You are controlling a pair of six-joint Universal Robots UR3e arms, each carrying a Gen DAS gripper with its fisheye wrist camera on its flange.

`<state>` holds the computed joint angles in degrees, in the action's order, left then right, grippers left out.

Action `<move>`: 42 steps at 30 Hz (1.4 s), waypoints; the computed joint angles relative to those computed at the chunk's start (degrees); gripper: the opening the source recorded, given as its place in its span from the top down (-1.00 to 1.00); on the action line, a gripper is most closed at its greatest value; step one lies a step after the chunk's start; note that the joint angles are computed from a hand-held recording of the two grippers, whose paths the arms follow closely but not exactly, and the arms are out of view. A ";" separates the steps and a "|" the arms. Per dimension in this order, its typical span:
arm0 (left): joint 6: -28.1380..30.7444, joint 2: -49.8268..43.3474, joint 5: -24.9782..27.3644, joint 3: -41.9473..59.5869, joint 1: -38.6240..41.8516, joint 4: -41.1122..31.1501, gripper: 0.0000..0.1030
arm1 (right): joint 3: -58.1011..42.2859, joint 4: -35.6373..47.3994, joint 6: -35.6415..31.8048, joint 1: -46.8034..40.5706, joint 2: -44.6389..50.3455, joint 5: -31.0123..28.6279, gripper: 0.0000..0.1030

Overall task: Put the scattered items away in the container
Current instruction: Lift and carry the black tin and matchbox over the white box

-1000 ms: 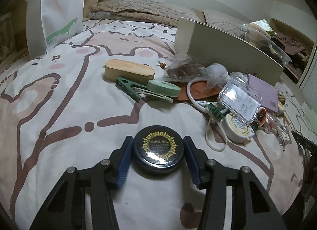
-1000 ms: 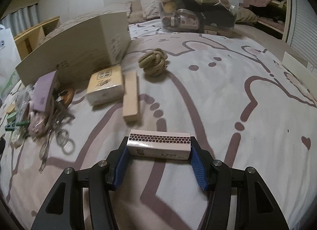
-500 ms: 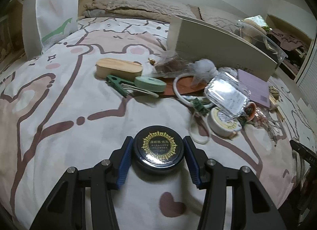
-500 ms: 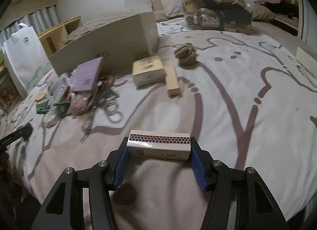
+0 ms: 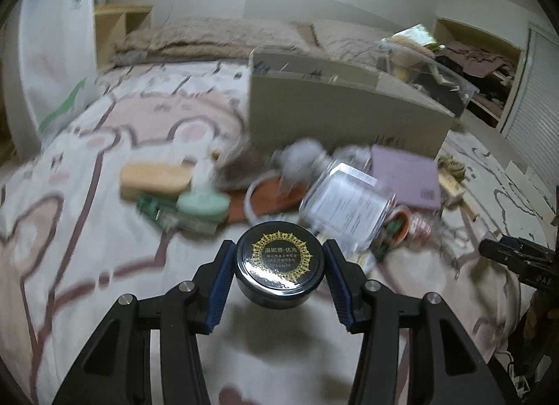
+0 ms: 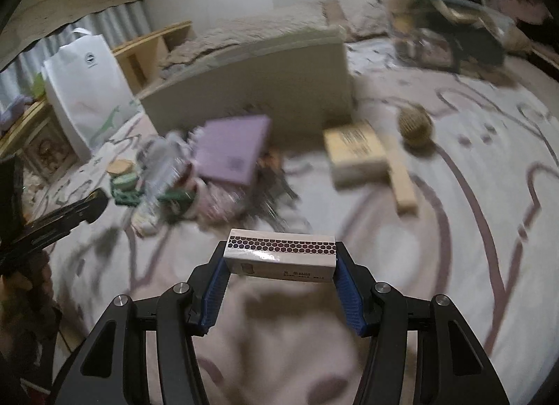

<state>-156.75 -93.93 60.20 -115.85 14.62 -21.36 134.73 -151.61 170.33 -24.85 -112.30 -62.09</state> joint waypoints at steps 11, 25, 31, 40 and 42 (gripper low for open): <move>-5.36 -11.63 -0.67 20.82 -7.66 0.08 0.02 | -18.90 -5.47 3.14 2.94 15.95 2.15 -0.12; -9.64 -26.91 1.15 50.61 -13.08 -7.33 0.02 | -48.01 4.06 -7.73 6.92 31.67 -4.39 -0.13; -10.83 -33.46 2.89 63.74 -14.64 -11.73 0.02 | -61.07 10.23 -12.15 8.50 38.77 -7.36 -0.13; -10.83 -47.18 4.98 90.25 -17.56 -25.90 0.02 | -87.60 23.76 -21.79 11.81 52.75 -15.94 -0.12; -10.63 -50.22 5.26 96.13 -17.97 -29.21 0.02 | -92.63 25.93 -24.87 12.67 55.68 -18.69 -0.12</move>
